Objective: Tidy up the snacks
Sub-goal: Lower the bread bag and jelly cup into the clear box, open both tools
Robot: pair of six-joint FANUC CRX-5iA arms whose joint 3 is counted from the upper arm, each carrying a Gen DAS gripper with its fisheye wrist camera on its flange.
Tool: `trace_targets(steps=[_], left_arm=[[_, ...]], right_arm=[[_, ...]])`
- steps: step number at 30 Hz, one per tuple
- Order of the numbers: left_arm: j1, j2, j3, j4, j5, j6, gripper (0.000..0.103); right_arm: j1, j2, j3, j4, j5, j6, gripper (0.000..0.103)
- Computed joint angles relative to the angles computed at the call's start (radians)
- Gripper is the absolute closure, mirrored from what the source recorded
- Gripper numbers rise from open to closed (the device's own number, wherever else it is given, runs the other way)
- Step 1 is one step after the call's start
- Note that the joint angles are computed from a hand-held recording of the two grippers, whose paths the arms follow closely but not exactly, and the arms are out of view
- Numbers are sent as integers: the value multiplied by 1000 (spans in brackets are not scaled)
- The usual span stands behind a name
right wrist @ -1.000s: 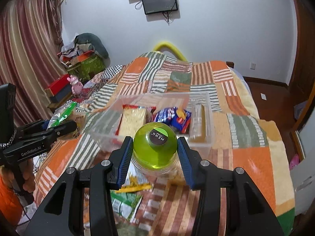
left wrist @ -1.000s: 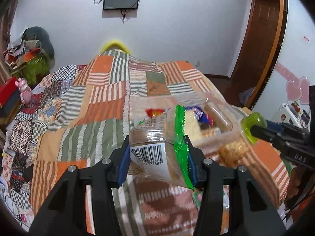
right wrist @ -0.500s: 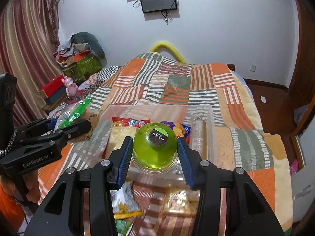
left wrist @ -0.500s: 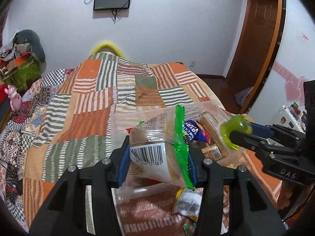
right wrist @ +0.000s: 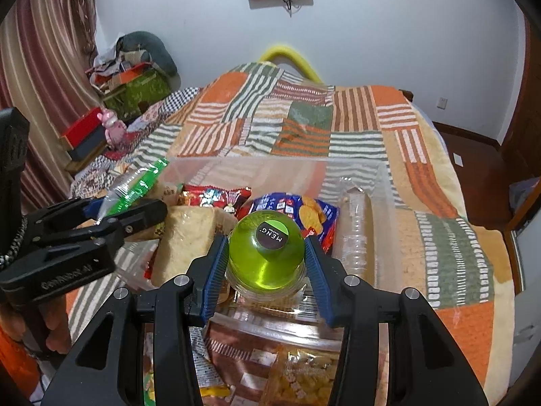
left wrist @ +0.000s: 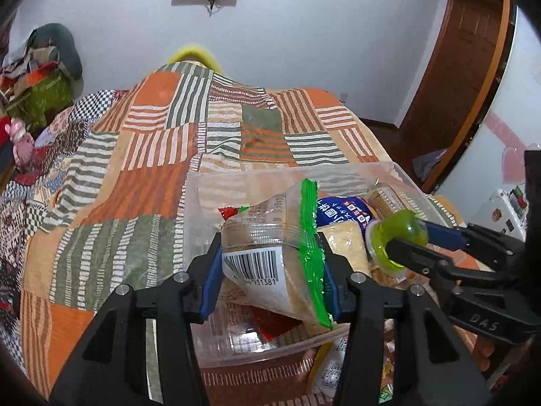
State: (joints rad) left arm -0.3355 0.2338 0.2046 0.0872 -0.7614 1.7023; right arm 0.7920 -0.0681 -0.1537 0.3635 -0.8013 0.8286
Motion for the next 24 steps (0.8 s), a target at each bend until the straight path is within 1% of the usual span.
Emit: trace_targets(steps=[7, 10, 12, 18, 24], left_arm=[[-7, -2, -1, -45, -42, 28, 48], [-11, -12, -7, -55, -48, 26, 46], [-18, -22, -9, -69, -53, 26, 43], [-38, -75, -27, -103, -50, 33, 34], [-44, -128, -61, -80, -59, -2, 33]], right_arm=[[-5, 26, 26, -43, -36, 42, 60], [1, 30, 27, -30, -51, 43, 60], [7, 18, 15, -2, -43, 26, 60], [11, -20, 2, 14, -42, 17, 59], [20, -83, -40, 43, -39, -21, 54]])
